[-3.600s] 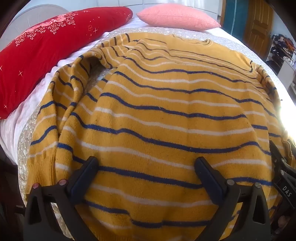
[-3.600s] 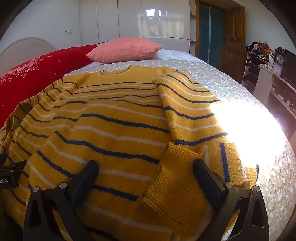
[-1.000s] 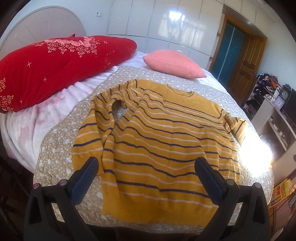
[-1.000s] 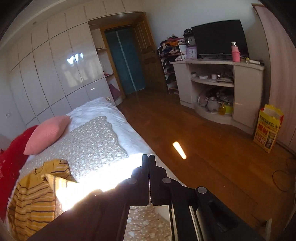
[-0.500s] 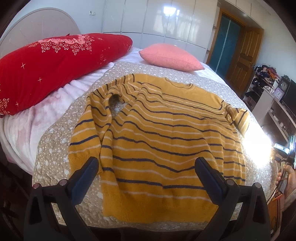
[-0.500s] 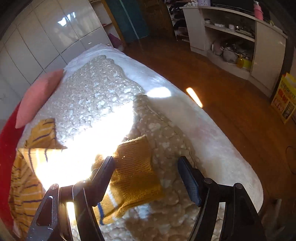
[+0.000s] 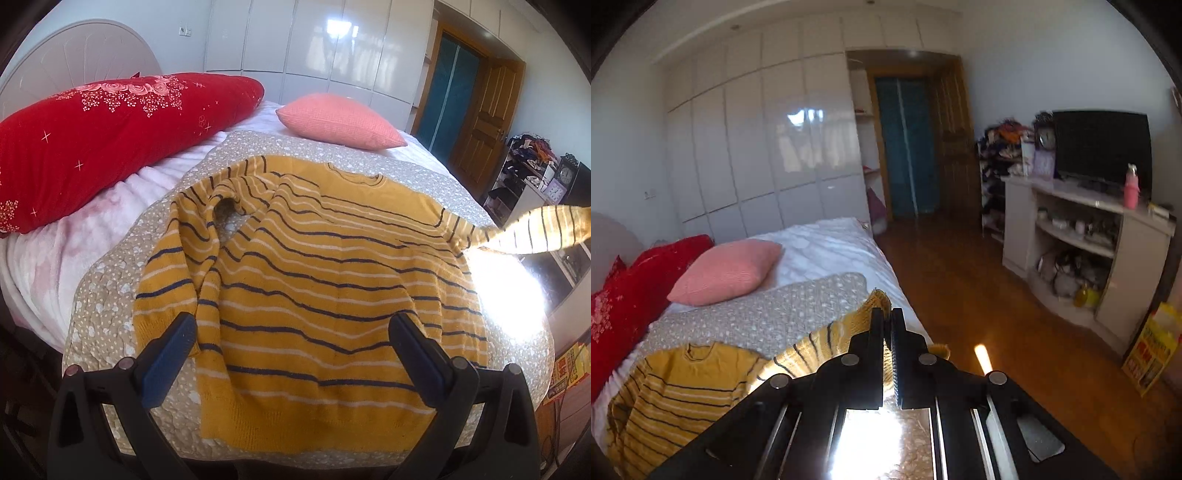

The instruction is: Fold small clothes

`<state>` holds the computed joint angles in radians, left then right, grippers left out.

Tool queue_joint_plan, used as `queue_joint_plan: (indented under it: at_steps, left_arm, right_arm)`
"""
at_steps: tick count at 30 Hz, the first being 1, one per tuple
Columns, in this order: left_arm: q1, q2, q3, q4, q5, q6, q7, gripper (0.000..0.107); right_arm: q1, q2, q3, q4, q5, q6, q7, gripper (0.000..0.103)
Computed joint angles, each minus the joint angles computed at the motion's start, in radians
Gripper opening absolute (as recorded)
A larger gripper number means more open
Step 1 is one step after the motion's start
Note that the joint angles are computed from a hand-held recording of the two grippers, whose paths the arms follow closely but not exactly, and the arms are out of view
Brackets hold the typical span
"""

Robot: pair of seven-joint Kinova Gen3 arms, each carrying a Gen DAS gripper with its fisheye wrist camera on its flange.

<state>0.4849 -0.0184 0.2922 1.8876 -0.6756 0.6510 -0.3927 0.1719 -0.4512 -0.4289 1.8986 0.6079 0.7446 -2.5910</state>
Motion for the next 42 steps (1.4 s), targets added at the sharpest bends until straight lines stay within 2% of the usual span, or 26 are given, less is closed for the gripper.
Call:
queue_joint_plan:
  at_steps: [2,4,5,7,8,9,11,12,13,15,16,18,19,22,24,26,27,29,31,33,36,39,42]
  left_arm:
    - [-0.003,-0.001,-0.004,0.007,0.012,-0.017,0.000,0.103]
    - [-0.006,0.003,-0.008,0.009,0.039,-0.026,-0.027,0.103]
    - [-0.007,0.004,-0.010,0.008,0.052,-0.026,-0.043,0.103]
    - [-0.007,0.003,-0.011,0.010,0.059,-0.027,-0.051,0.103]
    - [-0.007,0.003,-0.010,0.012,0.051,-0.029,-0.042,0.103]
    - [-0.008,0.000,-0.010,0.015,0.048,-0.035,-0.035,0.103]
    - [-0.010,-0.006,-0.008,0.018,0.047,-0.039,-0.032,0.103]
    - [-0.011,-0.009,-0.005,0.019,0.042,-0.040,-0.027,0.103]
    - [-0.011,-0.013,-0.002,0.020,0.037,-0.041,-0.021,0.103]
    - [-0.011,-0.012,0.007,0.021,0.027,-0.044,-0.010,0.103]
    - [-0.011,-0.012,0.006,0.018,0.037,-0.044,-0.022,0.103]
    - [-0.008,-0.005,0.009,0.012,0.050,-0.045,-0.042,0.103]
    - [-0.005,-0.004,0.010,0.009,0.053,-0.041,-0.046,0.103]
    - [0.000,-0.005,0.007,0.009,0.063,-0.044,-0.061,0.103]
    - [-0.002,-0.012,0.004,0.014,0.066,-0.044,-0.064,0.103]
    - [-0.011,-0.023,0.004,0.023,0.055,-0.042,-0.049,0.103]
    - [-0.019,-0.031,0.003,0.030,0.050,-0.040,-0.039,0.103]
    - [-0.041,-0.048,-0.005,0.043,0.063,-0.042,-0.044,0.103]
    - [-0.072,-0.068,-0.016,0.061,0.085,-0.049,-0.053,0.103]
    - [-0.108,-0.090,-0.021,0.080,0.104,-0.058,-0.063,0.103]
    - [-0.168,-0.129,-0.027,0.118,0.125,-0.077,-0.073,0.103]
    - [-0.221,-0.164,-0.033,0.152,0.150,-0.096,-0.094,0.103]
    - [-0.269,-0.191,-0.043,0.181,0.184,-0.118,-0.119,0.103]
  right_arm:
    - [-0.093,-0.032,-0.007,0.026,-0.059,0.037,0.081,0.005]
    - [-0.161,-0.041,-0.057,0.067,-0.130,0.119,0.137,0.009]
    - [-0.167,-0.036,-0.100,0.101,-0.150,0.159,0.140,0.013]
    - [-0.155,-0.040,-0.174,0.182,-0.183,0.241,0.101,0.033]
    - [-0.155,-0.035,-0.183,0.222,-0.197,0.266,0.089,0.034]
    - [-0.148,-0.046,-0.174,0.255,-0.224,0.276,0.074,0.034]
    - [-0.168,-0.121,-0.100,0.318,-0.301,0.247,0.007,0.034]
    - [-0.171,-0.167,-0.053,0.351,-0.340,0.207,-0.033,0.041]
    - [-0.180,-0.213,-0.007,0.380,-0.361,0.167,-0.074,0.056]
    - [-0.243,-0.297,0.083,0.429,-0.386,0.085,-0.145,0.075]
    - [-0.260,-0.316,0.108,0.447,-0.397,0.045,-0.161,0.076]
    - [-0.240,-0.299,0.108,0.468,-0.440,-0.037,-0.170,0.076]
    - [-0.207,-0.268,0.082,0.476,-0.459,-0.077,-0.162,0.076]
    - [-0.068,-0.134,-0.046,0.472,-0.498,-0.198,-0.160,0.076]
    - [0.020,-0.066,-0.139,0.466,-0.499,-0.246,-0.162,0.073]
    - [0.066,-0.013,-0.190,0.437,-0.484,-0.242,-0.122,0.032]
    - [0.062,0.007,-0.187,0.416,-0.499,-0.233,-0.100,0.010]
    - [0.050,-0.004,-0.161,0.372,-0.480,-0.167,-0.079,0.010]
    - [0.053,-0.040,-0.124,0.323,-0.412,-0.085,-0.082,0.009]
    - [0.113,-0.080,-0.097,0.268,-0.364,-0.004,-0.067,0.009]
    - [0.203,-0.069,-0.071,0.151,-0.274,0.118,-0.069,0.009]
    - [0.156,0.006,-0.032,0.026,-0.208,0.190,-0.107,0.009]
    - [0.041,0.105,-0.027,-0.092,-0.193,0.174,-0.116,0.009]
